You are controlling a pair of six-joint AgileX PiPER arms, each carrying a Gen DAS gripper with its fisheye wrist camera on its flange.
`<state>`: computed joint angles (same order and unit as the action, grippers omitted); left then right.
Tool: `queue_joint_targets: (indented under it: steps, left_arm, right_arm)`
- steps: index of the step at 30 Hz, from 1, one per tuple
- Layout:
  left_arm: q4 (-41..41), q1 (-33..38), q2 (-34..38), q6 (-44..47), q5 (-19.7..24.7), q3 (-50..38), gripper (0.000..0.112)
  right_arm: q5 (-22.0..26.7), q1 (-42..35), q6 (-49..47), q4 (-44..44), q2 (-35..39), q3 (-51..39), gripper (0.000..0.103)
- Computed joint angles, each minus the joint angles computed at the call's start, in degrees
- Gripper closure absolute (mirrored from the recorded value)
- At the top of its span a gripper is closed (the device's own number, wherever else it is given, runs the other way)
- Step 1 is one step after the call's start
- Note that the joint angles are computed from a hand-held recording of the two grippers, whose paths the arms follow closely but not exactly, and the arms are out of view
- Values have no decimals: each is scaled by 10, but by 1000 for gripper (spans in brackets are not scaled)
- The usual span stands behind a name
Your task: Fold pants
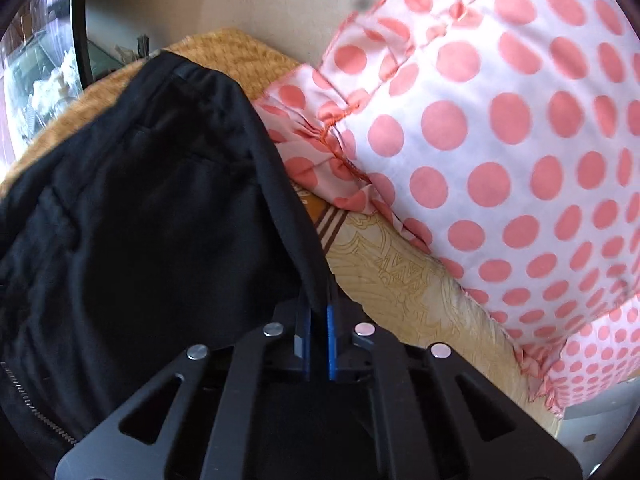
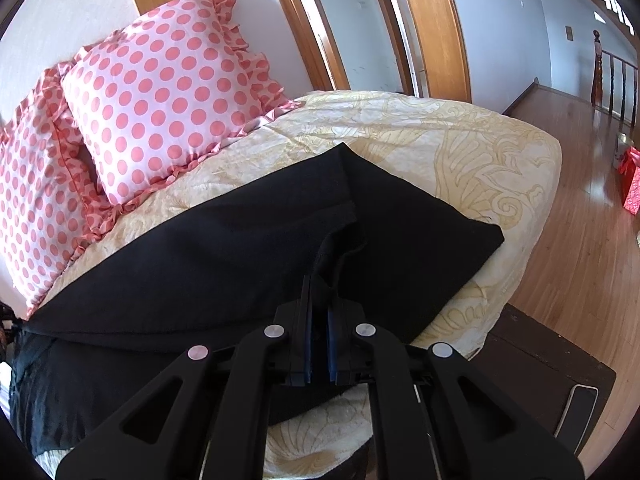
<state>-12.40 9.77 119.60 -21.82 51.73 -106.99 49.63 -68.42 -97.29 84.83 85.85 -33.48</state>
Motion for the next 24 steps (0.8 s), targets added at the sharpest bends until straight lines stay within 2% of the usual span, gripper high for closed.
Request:
queue_joint_targets:
  steps: [3,5,6,8,12,14,15,17,18,22,24]
  left_arm:
    - [-1,5,-89,43,-48,100,107]
    - [-10,13,-179,91,-85,189,107]
    - [-12,12,-213,99,-90,214,107]
    - [-36,31,-317,151,-118,304,107]
    - [-62,59,-518,206,-147,472,107]
    - [-55,84,-631,211,-129,569,106]
    - [-78,105,-663,240,-143,610,106]
    - [-124,162,-734,289,-136,704,106]
    - [-163,211,-771,336,-116,750,106]
    - [-312,389,-826,526,-45,855,106]
    - [-352,444,-853,575,-21,882,103]
  right_arm:
    - [8,0,-2,9,5,-13,98]
    - [22,-7,6,11,12,-30,98]
    - [31,-11,12,11,15,-39,98]
    - [49,-26,24,15,18,-60,98]
    - [68,-52,37,22,19,-82,98]
    - [69,-62,38,18,29,-88,98]
    - [63,-62,38,13,35,-89,98]
    - [49,-61,42,-5,56,-91,98]
    - [44,-60,43,-12,68,-92,98]
    - [42,-66,45,-22,98,-94,98]
    - [44,-69,43,-24,103,-94,98]
